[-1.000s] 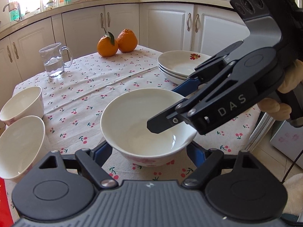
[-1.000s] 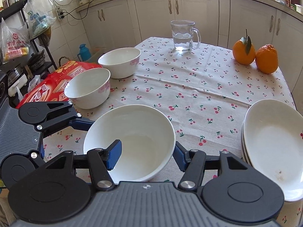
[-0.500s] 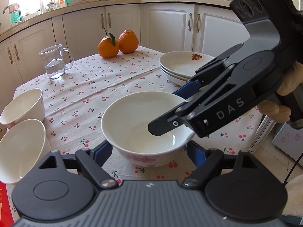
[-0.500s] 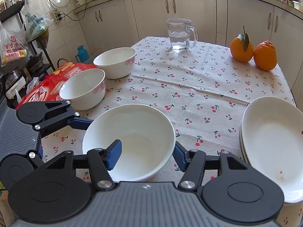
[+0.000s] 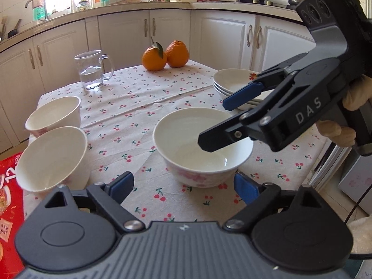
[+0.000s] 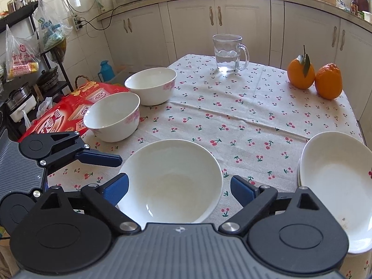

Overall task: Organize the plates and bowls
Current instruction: 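Open the right tool and move it to another white bowl, then close the right tool on the second bowl's rim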

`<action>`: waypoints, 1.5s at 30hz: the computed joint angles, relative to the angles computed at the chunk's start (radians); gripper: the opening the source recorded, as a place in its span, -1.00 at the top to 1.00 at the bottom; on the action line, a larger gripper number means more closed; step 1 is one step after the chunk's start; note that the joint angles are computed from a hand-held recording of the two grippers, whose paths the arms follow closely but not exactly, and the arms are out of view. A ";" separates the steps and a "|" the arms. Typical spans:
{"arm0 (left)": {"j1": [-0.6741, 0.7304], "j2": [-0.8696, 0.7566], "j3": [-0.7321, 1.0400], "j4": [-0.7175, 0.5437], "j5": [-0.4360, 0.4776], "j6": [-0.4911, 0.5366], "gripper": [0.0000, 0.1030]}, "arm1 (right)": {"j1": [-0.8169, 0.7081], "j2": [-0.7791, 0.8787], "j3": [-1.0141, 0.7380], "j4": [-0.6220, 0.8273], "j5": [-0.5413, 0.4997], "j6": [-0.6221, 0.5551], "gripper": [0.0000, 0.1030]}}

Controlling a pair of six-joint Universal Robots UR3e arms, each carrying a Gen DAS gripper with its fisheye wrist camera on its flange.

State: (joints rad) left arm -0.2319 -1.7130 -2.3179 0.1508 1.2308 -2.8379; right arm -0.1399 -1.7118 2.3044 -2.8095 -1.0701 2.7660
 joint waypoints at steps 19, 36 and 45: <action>0.183 0.024 -0.118 0.178 0.143 -0.074 -0.82 | 0.218 0.234 -0.347 0.058 -0.038 0.007 -0.89; 0.229 -0.141 -0.032 0.282 0.099 -0.109 -0.80 | 0.337 0.699 -1.021 0.413 -0.036 -0.034 -0.70; 0.230 -0.158 -0.022 0.290 0.086 -0.096 -0.77 | 0.357 0.831 -1.199 0.498 -0.040 -0.040 -0.59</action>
